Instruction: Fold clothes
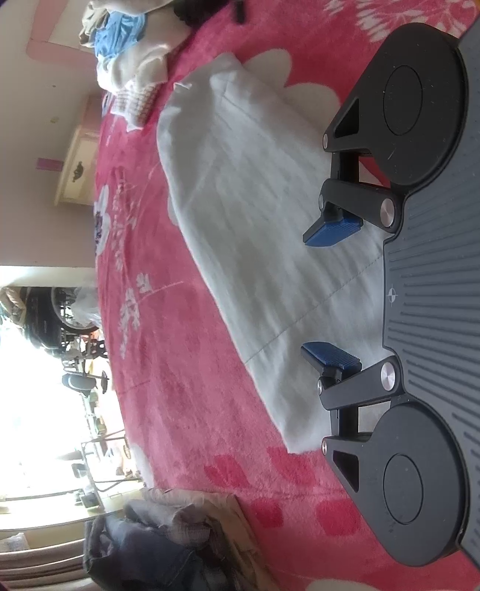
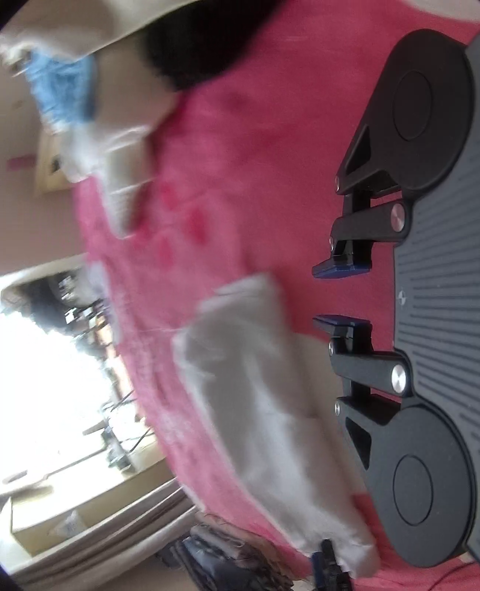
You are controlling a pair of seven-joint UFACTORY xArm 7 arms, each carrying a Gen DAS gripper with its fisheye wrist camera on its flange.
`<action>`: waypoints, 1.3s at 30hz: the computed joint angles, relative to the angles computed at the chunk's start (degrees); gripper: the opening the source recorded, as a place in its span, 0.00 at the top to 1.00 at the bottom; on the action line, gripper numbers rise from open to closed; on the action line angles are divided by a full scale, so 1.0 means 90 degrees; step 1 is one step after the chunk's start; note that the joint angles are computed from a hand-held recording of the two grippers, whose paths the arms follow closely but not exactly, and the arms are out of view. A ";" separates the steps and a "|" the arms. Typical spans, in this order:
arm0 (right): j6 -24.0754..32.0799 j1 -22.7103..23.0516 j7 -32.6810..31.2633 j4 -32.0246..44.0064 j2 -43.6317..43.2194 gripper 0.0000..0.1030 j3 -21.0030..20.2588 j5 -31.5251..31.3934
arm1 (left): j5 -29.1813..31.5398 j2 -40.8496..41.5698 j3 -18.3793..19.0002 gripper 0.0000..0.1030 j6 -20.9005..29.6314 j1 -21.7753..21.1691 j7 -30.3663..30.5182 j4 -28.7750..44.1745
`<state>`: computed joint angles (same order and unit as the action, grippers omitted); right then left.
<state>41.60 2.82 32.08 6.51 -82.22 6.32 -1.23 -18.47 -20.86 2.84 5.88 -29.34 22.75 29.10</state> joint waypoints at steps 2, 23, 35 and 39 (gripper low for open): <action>-0.1072 -0.0005 -0.0495 0.0058 0.0674 0.76 -0.0347 -0.0121 | 0.0031 0.0068 -0.0028 0.44 -0.0007 0.0036 -0.0024 0.0007; -0.3399 0.1244 -0.2253 0.0677 0.2880 0.52 -0.3742 0.2956 | -0.0309 0.0237 0.0486 0.44 -0.0419 -0.0405 0.0427 0.0001; -0.3234 0.1699 -0.1438 -0.0480 0.1849 0.35 -0.3446 0.4498 | -0.0494 0.0556 0.0643 0.44 -0.0582 -0.0602 0.0696 0.0099; -0.3923 0.2524 -0.1500 -0.0174 0.2386 0.27 -0.3852 0.4577 | -0.0512 0.0575 0.0599 0.43 -0.0593 -0.0567 0.0683 0.0102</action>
